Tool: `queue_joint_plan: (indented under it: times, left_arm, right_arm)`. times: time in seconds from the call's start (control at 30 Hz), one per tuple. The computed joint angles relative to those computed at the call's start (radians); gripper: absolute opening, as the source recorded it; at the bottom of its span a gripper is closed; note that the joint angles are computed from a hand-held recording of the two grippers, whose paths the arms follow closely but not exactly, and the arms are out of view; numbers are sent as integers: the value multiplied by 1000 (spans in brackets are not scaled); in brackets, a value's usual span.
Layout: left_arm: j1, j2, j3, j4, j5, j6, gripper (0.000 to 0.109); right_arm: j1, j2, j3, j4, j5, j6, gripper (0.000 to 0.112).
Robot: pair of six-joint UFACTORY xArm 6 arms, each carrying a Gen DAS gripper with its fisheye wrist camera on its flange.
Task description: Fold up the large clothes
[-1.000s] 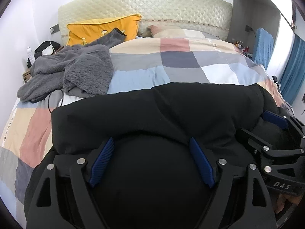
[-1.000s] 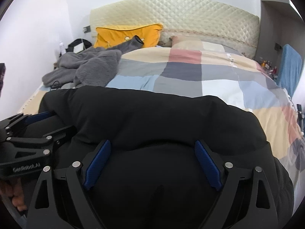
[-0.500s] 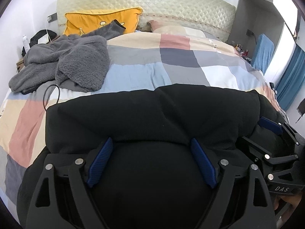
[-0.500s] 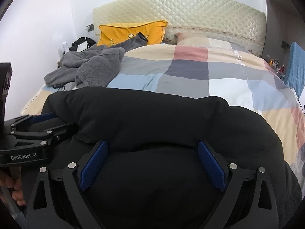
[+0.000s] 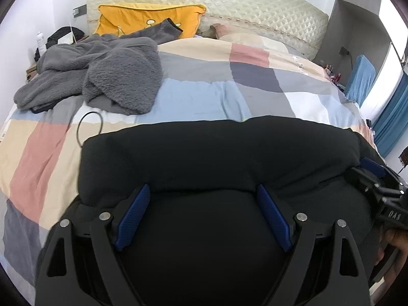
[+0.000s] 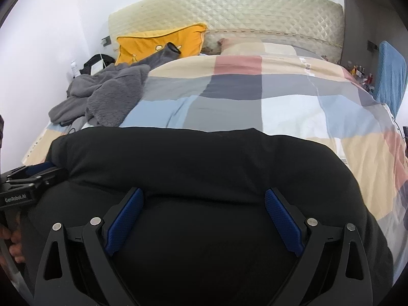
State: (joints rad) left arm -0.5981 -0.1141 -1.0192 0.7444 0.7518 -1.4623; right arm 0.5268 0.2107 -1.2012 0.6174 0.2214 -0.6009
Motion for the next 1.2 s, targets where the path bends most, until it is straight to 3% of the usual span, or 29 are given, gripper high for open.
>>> queue_joint_plan:
  times: [0.3, 0.43, 0.57, 0.8, 0.97, 1.2]
  left_arm:
    - [-21, -122, 109, 13, 129, -32, 86]
    - [-12, -169, 155, 5, 127, -33, 86]
    - [-36, -203, 169, 23, 159, -49, 86]
    - [-164, -318, 127, 88, 324, -116, 86]
    - [-334, -337, -11, 165, 537, -129, 86]
    - [-564, -307, -198, 266, 773, -171, 87]
  right_arm:
    - [-63, -61, 84, 88, -13, -90, 96]
    - [-110, -94, 121, 70, -6, -77, 97]
    - [-146, -167, 176, 150, 7, -115, 97]
    - [-149, -392, 286, 180, 25, -108, 97]
    - [-140, -576, 321, 158, 44, -58, 100]
    - [-99, -858, 377, 64, 72, 16, 103]
